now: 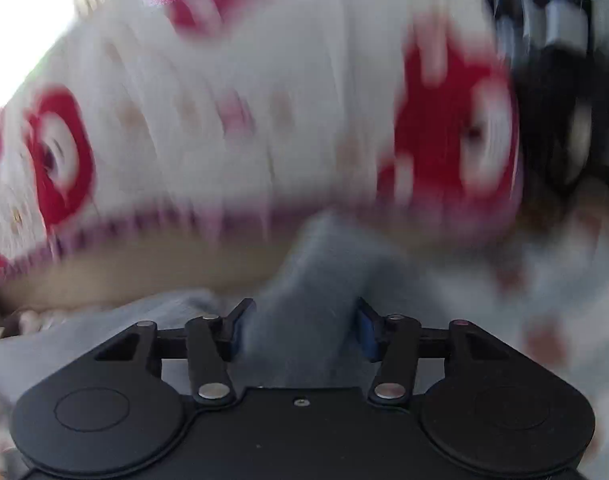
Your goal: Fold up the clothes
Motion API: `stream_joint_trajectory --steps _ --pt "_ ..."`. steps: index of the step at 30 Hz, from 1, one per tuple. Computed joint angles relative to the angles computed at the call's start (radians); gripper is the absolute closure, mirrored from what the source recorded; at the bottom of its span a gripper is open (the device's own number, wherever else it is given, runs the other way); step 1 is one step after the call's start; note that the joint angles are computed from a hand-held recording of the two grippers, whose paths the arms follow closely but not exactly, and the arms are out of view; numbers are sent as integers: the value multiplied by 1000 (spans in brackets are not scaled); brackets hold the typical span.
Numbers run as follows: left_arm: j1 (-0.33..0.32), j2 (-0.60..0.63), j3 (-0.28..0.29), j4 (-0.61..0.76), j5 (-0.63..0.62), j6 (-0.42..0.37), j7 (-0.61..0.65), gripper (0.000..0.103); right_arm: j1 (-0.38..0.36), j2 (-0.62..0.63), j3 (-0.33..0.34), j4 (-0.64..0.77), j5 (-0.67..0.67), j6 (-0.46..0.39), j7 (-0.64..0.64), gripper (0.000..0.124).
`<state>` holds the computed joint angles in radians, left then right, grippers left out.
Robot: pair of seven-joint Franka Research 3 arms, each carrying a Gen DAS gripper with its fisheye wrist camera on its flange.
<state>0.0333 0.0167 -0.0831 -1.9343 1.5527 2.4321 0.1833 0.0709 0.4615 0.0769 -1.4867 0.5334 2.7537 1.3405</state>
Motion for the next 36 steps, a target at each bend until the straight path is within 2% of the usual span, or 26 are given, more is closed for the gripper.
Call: stream_joint_trajectory --steps 1,3,4,6,7,9,11,14,17,18,20,21,23,24,25,27,30,31,32,34,36 --pt "11 8 10 6 -66 36 27 103 2 27 -23 42 42 -72 51 66" --pt "39 22 30 -1 -216 151 99 102 -63 70 24 95 118 -137 105 67" --pt "49 33 36 -8 -277 201 130 99 -75 85 24 114 138 -159 141 67" --pt "60 64 38 -19 -435 261 230 94 -41 91 -33 115 75 -156 252 67" --pt "62 83 35 -22 -525 274 294 91 -15 92 -68 112 14 -145 299 67" --pt "66 127 19 -11 -743 258 464 63 1 96 -92 101 -55 -124 345 66" --pt "63 178 11 29 -889 223 579 60 0 101 -98 89 -92 -101 366 65" --pt "55 251 14 96 -1007 202 675 57 4 144 -120 123 -140 -89 442 64" --pt "14 317 49 177 -971 151 699 41 14 227 -150 225 -200 -106 541 63" --pt "0 341 57 209 -953 122 723 39 27 242 -169 238 -233 -96 573 63" --pt "-22 397 59 303 -943 -8 817 36 72 273 -231 267 -334 -67 634 64" --pt "-58 426 84 354 -922 -94 840 33 102 289 -276 283 -397 -50 672 64" --pt "-66 447 79 386 -892 -134 855 33 142 317 -345 312 -502 -31 727 64" --pt "-60 451 74 389 -902 -116 865 32 140 327 -353 325 -547 -19 747 64" --pt "-59 462 73 403 -912 -120 870 30 113 334 -326 334 -527 -9 725 64" --pt "-49 482 70 430 -941 -120 887 23 20 345 -214 362 -443 -37 683 63" --pt "-13 511 58 456 -1010 -85 933 21 -142 341 -6 347 -196 -78 614 63" --pt "-6 516 59 454 -1023 -61 939 21 -177 341 38 338 -110 -88 572 63" --pt "-4 523 66 456 -1027 -44 934 21 -185 343 48 340 -94 -102 564 63" --pt "0 533 77 460 -1040 -21 919 19 -142 369 -18 394 -124 -170 604 60" --pt "31 541 63 466 -1106 -2 921 16 -110 399 -70 443 -155 -228 666 59"
